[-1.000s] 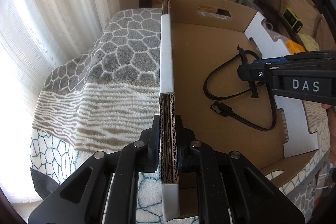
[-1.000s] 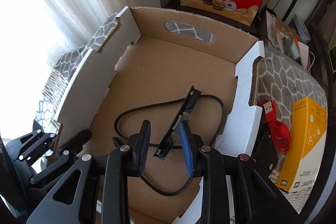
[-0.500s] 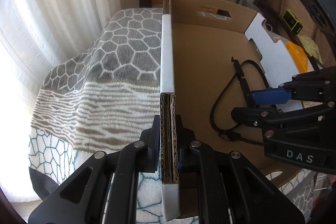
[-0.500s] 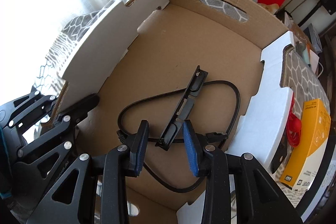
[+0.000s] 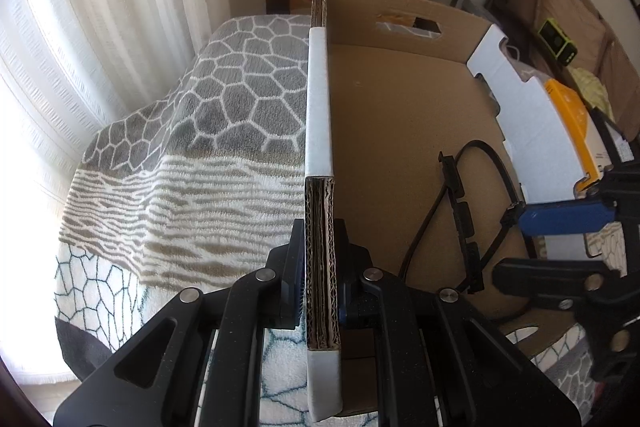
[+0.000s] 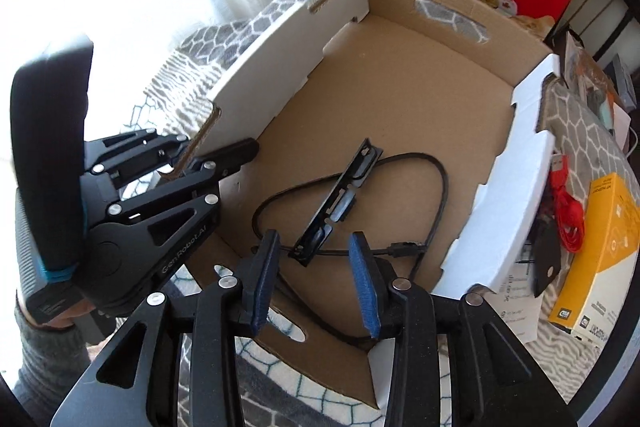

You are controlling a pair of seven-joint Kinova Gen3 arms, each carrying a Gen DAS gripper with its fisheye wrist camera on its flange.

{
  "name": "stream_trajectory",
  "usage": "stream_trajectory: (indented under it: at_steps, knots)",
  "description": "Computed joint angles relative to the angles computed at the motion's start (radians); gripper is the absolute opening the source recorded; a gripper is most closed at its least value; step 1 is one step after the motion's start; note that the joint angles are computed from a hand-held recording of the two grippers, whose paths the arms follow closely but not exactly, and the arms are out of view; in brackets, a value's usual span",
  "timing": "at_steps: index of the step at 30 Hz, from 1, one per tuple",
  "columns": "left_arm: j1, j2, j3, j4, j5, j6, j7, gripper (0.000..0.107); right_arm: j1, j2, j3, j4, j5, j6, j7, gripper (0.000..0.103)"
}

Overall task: Organize objects
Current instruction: 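Open the right gripper and withdraw it from the tray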

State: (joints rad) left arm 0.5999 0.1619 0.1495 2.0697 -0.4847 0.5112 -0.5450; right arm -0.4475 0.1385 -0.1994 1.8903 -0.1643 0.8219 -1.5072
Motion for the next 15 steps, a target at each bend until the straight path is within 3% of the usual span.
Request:
stream_trajectory:
  at_steps: [7,15]
  knots:
    - [0.002,0.002,0.0,-0.003,-0.002,0.001,0.004,0.011,0.107,-0.111,0.061,0.034,-0.075,-0.003,0.089,0.044]
    - [0.004,0.004,-0.003,-0.001,-0.005,-0.002,0.007,0.011,0.205,-0.144,0.12,0.031,-0.06,0.012,0.139,0.044]
